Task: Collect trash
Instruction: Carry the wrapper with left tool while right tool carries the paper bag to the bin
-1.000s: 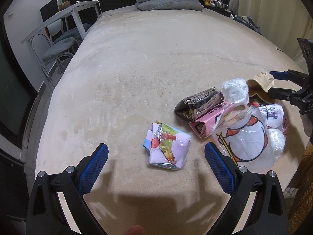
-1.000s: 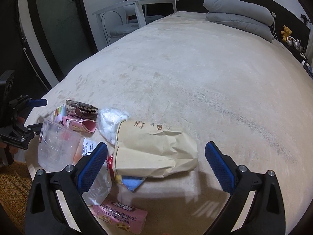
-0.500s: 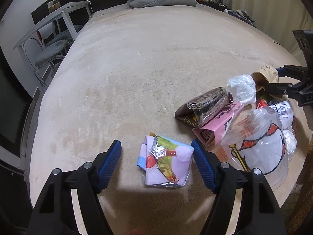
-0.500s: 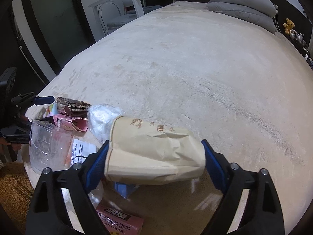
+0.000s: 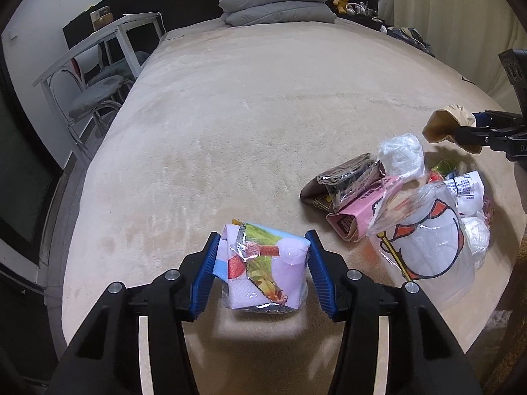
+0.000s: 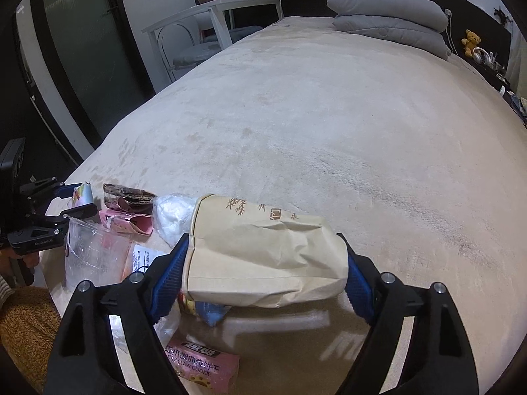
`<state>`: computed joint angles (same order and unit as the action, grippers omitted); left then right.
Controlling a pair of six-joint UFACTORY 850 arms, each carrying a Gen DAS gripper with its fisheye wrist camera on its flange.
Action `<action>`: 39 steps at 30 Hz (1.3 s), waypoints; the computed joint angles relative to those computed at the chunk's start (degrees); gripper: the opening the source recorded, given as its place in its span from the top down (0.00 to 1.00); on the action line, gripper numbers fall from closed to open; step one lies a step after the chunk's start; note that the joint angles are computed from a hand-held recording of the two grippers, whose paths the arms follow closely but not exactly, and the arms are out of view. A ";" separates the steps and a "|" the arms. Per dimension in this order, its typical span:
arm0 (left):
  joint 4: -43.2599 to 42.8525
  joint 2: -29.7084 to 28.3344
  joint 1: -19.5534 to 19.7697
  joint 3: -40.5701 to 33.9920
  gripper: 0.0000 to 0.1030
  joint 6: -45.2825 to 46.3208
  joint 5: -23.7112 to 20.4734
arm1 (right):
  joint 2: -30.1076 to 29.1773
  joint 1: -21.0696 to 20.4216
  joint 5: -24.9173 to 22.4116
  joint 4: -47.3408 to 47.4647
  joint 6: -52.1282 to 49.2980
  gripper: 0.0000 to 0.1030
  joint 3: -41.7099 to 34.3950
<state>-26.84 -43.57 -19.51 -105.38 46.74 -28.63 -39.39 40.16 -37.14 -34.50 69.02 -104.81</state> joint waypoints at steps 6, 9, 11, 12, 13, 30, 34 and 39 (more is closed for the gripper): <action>-5.66 4.55 0.50 5.64 0.51 2.07 2.58 | 3.50 1.37 1.08 -4.61 7.44 0.20 4.14; -9.61 7.26 0.45 8.89 0.51 4.34 3.84 | 5.53 2.62 1.27 -8.31 12.38 0.20 6.47; -11.55 8.87 0.31 10.76 0.51 6.07 4.44 | 7.01 3.41 1.33 -11.01 16.06 0.20 8.16; -12.23 9.63 0.26 11.59 0.51 6.56 4.99 | 7.71 3.83 1.15 -12.56 18.07 0.20 8.96; -13.81 10.44 0.29 12.61 0.51 7.49 5.42 | 8.46 4.32 1.00 -14.30 20.42 0.20 9.92; -47.82 24.76 -0.53 32.86 0.51 37.67 6.96 | 16.75 15.33 -4.60 -30.41 46.64 0.20 23.03; -52.29 27.65 -1.22 37.55 0.51 41.74 6.52 | 17.25 17.57 -5.55 -31.15 49.85 0.20 24.41; -56.13 30.78 -2.18 42.79 0.51 46.02 5.72 | 17.80 20.22 -6.38 -32.46 53.32 0.20 25.89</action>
